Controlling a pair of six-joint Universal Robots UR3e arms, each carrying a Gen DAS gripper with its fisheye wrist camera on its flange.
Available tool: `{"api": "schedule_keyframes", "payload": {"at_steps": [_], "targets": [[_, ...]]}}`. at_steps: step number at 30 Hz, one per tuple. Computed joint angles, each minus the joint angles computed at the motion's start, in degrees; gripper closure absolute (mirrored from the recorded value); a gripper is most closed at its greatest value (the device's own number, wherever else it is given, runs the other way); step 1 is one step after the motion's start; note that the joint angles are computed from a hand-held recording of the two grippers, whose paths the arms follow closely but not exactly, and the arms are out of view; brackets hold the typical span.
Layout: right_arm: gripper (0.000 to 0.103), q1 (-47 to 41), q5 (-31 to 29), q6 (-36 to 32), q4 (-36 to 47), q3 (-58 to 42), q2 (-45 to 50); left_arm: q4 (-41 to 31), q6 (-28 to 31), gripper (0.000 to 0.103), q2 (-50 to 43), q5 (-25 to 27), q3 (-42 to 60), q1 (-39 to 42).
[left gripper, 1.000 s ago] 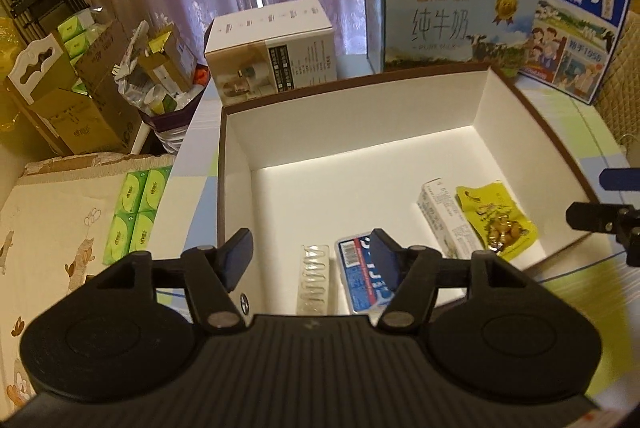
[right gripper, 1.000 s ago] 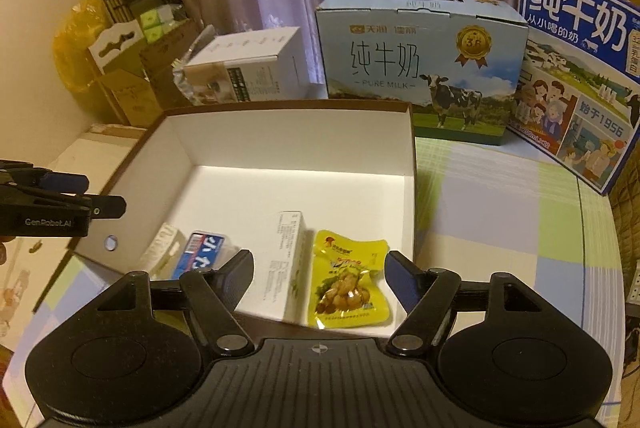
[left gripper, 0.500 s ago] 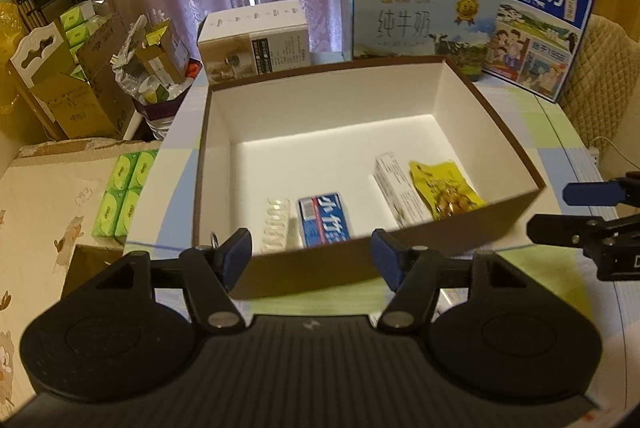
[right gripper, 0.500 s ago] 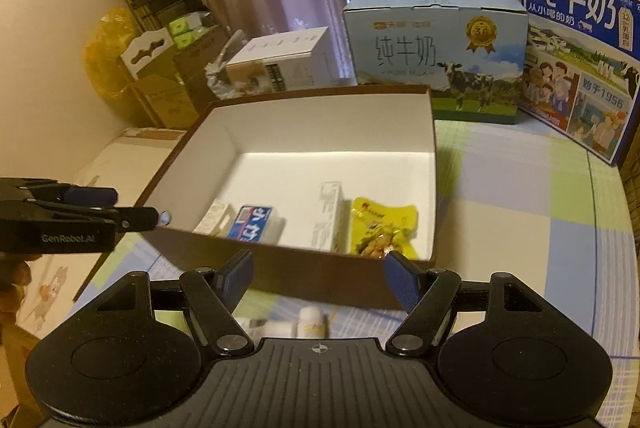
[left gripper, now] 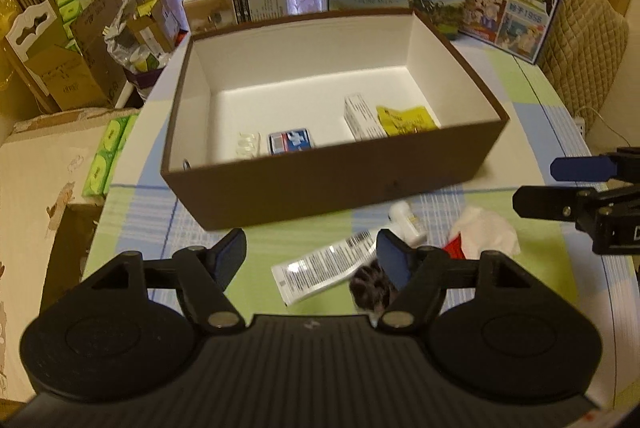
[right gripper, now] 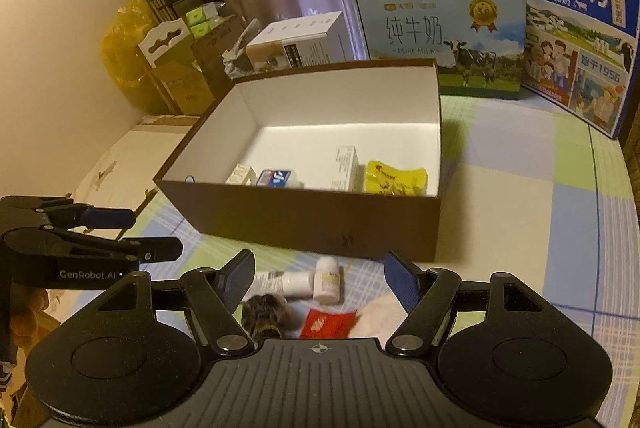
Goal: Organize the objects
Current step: 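Grasp the green-and-white medicine box with the left tool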
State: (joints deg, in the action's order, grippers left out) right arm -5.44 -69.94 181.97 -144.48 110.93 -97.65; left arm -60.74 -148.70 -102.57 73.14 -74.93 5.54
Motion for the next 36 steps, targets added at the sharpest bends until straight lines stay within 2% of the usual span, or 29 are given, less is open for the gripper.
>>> {"api": "schedule_keyframes", "payload": {"at_steps": [22, 36], "targets": [[0.034, -5.84, 2.54, -4.4, 8.09, 16.29, -18.04, 2.9, -0.39, 0.03, 11.78, 4.79, -19.58, -3.22], [0.034, -8.08, 1.2, -9.31, 17.29, 23.1, -28.56, 5.74, -4.55, 0.028, 16.8, 8.4, -30.5, -6.33]]}}
